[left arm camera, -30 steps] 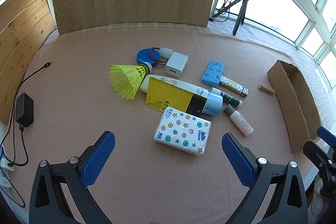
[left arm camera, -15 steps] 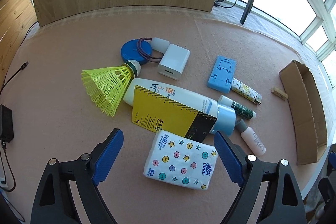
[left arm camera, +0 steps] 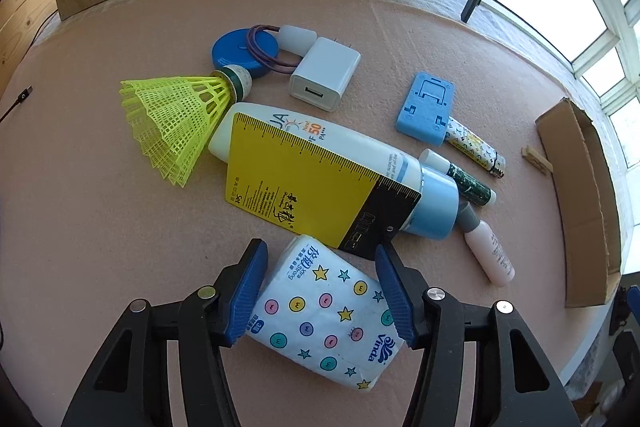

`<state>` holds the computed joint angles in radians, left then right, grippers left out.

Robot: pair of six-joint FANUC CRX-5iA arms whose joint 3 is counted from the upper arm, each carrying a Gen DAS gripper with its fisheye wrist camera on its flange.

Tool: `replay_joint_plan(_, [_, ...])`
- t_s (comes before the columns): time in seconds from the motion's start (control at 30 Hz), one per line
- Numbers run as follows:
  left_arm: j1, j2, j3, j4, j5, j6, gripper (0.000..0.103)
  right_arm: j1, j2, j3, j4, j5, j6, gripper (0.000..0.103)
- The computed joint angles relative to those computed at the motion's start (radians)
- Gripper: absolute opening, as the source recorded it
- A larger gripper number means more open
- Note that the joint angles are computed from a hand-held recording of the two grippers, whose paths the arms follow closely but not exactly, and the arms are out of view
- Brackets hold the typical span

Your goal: Organize objects

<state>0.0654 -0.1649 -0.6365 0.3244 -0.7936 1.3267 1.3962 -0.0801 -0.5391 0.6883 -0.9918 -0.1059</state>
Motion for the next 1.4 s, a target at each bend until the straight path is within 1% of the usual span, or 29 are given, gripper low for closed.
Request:
replay_joint_plan(0.2, [-0.005, -0.069, -0.076, 0.041, 0.008, -0.029, 0.06, -0.005, 0.012, 0.007, -0.005, 0.02, 0.025, 0.102])
replay_joint_plan(0.33, [-0.023, -0.106, -0.11, 0.046, 0.012, -0.043, 0.06, -0.01, 0.023, 0.015, -0.01, 0.037, 0.043, 0.102])
replay_joint_plan(0.6, [-0.054, -0.19, -0.175, 0.091, -0.007, -0.069, 0.06, -0.021, 0.051, 0.034, -0.029, 0.087, 0.095, 0.103])
replay_joint_plan(0.77, [-0.029, -0.286, -0.201, 0.065, -0.025, -0.021, 0.063, -0.039, 0.061, 0.031, -0.012, 0.153, 0.131, 0.103])
replay_joint_plan(0.83, [0.016, -0.344, -0.219, 0.067, -0.058, -0.035, 0.066, -0.051, 0.07, 0.032, -0.007, 0.187, 0.162, 0.103])
replay_joint_plan(0.87, [0.042, -0.373, -0.228, 0.068, -0.079, -0.042, 0.067, -0.059, 0.074, 0.037, -0.023, 0.21, 0.191, 0.103])
replay_joint_plan(0.97, [0.119, -0.46, -0.269, 0.099, -0.143, -0.079, 0.068, -0.091, 0.093, 0.068, -0.12, 0.288, 0.312, 0.103])
replay_joint_plan(1.03, [0.145, -0.499, -0.289, 0.114, -0.172, -0.083, 0.068, -0.107, 0.116, 0.099, -0.191, 0.316, 0.396, 0.103])
replay_joint_plan(1.07, [0.132, -0.5, -0.294, 0.116, -0.167, -0.067, 0.068, -0.115, 0.129, 0.117, -0.234, 0.328, 0.448, 0.103])
replay_joint_plan(1.13, [0.144, -0.523, -0.306, 0.124, -0.191, -0.073, 0.07, -0.129, 0.155, 0.156, -0.315, 0.341, 0.546, 0.103])
replay_joint_plan(1.2, [0.123, -0.524, -0.31, 0.116, -0.186, -0.053, 0.073, -0.143, 0.177, 0.194, -0.408, 0.353, 0.647, 0.102])
replay_joint_plan(1.27, [0.11, -0.524, -0.316, 0.118, -0.181, -0.04, 0.075, -0.159, 0.2, 0.236, -0.507, 0.352, 0.746, 0.102])
replay_joint_plan(1.4, [0.094, -0.515, -0.326, 0.134, -0.169, -0.024, 0.075, -0.191, 0.247, 0.32, -0.685, 0.327, 0.923, 0.096])
